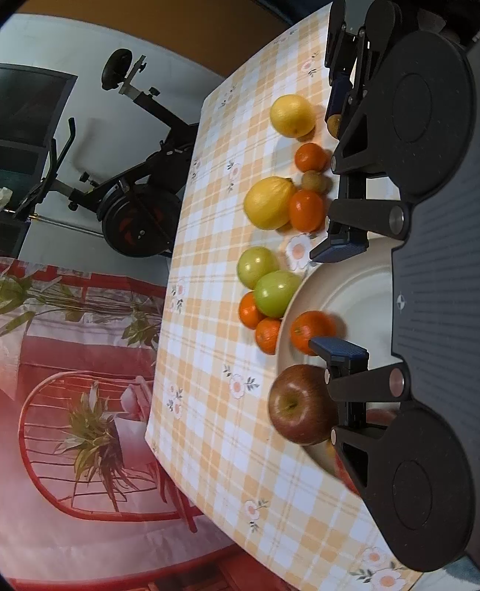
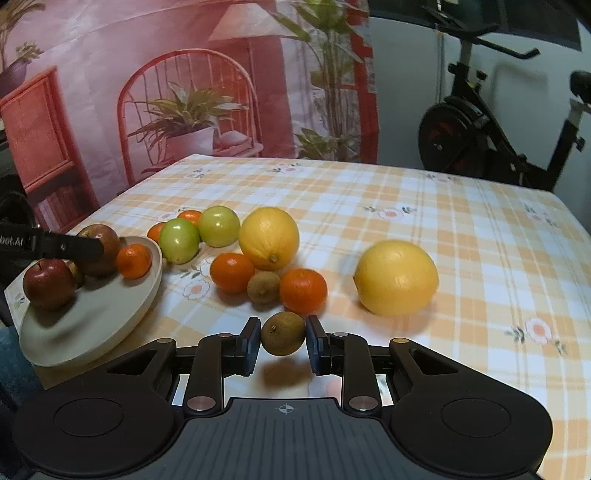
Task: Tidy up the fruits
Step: 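Close the right tool on the brown kiwi while the left tool grasps the mandarin, then carry the mandarin with the left tool to the plate while the right tool carries the kiwi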
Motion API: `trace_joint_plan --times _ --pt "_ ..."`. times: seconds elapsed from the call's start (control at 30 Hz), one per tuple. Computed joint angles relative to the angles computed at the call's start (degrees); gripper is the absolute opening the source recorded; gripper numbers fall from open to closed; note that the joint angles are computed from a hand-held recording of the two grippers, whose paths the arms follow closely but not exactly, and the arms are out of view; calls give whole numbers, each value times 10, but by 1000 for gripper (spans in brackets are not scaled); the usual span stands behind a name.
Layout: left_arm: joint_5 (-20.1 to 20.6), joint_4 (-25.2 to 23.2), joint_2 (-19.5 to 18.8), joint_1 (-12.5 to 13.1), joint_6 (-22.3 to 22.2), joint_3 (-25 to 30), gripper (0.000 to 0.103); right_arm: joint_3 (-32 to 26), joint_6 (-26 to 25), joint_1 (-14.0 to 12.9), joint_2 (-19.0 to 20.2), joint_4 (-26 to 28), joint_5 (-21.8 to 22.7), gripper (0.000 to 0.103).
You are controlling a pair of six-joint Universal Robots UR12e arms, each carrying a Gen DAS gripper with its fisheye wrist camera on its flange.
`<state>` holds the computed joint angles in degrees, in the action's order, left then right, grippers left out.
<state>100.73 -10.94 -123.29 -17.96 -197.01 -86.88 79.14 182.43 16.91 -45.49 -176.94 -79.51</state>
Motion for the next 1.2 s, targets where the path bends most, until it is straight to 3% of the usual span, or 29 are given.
trace_joint_plan --times 0.17,0.5,0.6,0.73,0.93,1.2 --pt "-2 -9 -4 5 12 13 47 -11 -11 0 6 0 4 24" --pt "-23 -43 -16 28 -17 53 42 -19 -12 -2 9 -4 11 24" --pt "-40 -72 -26 40 -41 74 34 -23 -9 -2 12 -4 14 24" --pt "-53 -125 -42 49 -61 106 34 -29 -8 -2 16 -2 20 24" --pt "-84 -197 -64 56 -44 143 34 -36 -5 -3 19 5 25 24" --pt "-119 -221 -63 64 -27 146 34 -36 8 -6 22 6 26 24"
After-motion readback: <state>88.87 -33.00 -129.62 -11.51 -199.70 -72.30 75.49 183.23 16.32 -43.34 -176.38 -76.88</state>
